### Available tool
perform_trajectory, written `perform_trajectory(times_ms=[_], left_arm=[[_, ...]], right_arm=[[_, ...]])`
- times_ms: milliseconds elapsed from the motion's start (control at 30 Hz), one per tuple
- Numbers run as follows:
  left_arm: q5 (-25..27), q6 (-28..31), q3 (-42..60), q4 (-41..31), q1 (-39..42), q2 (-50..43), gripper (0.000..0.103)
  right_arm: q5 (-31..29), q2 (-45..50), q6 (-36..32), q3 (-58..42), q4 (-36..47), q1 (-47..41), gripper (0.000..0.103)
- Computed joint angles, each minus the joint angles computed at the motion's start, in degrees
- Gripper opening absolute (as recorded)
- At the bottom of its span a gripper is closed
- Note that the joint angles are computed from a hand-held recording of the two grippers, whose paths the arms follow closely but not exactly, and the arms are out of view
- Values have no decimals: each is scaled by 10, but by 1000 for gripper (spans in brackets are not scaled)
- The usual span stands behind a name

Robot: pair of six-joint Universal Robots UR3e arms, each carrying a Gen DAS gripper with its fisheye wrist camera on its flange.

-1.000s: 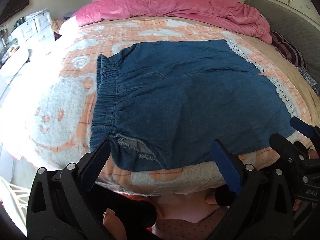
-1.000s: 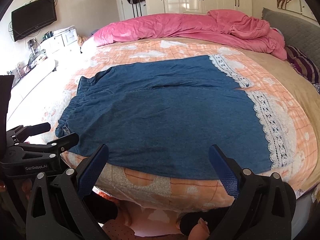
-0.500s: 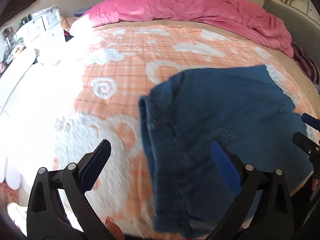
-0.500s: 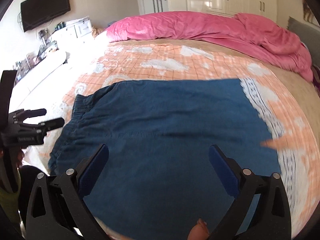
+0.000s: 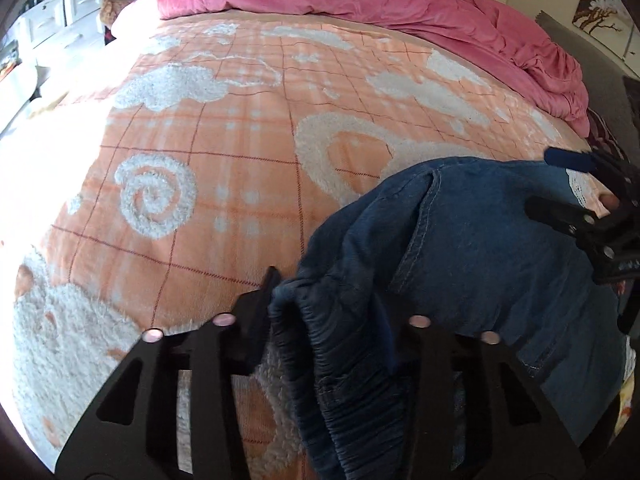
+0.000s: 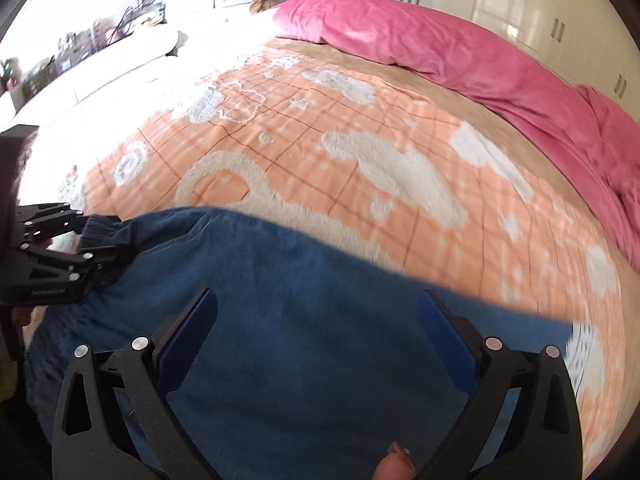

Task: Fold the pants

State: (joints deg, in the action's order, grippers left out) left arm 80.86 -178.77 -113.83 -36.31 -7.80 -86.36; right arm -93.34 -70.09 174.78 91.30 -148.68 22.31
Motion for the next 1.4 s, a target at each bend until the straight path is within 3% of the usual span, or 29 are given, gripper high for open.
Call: perform_trajectory(times_ms=[100,200,333,367,400,433,500,600,933,1200,1400], left_arm=[[-7,-4,-9,16,4,16,19],[36,-4,-30,63,-10,38,19],[29,3,-46,89,-6,51,18],[21,6,-46,93,-4,51,18],[14,10,-50,95,-1,55,18],[20,10,-50,98,-4,52,18],[28,8,-50,93,-5,50,18],[27,4,-55,89,1,51,18],[64,12,-108,144,-47,138,18],[121,-36,-178,77,-121,297,19],[182,-58,-232,31,-207,370,19]], right_arm=[[42,59,-47,-86,54,-17,99],[76,112,-90,-182,133,-22,98],[82,172,-154,-273,186,-12,95],[84,183,-163,-286,202,-11,82],[92,186,-167,-286,206,-10,63],[115,178,-172,-262,190,-13,58],[133,155,-172,-209,140,-13,30],[133,108,-151,-123,63,-11,11],[93,-134,-49,129,-81,17,7],[1,-286,39,263,-86,136,7],[-50,-330,132,358,-133,232,7]])
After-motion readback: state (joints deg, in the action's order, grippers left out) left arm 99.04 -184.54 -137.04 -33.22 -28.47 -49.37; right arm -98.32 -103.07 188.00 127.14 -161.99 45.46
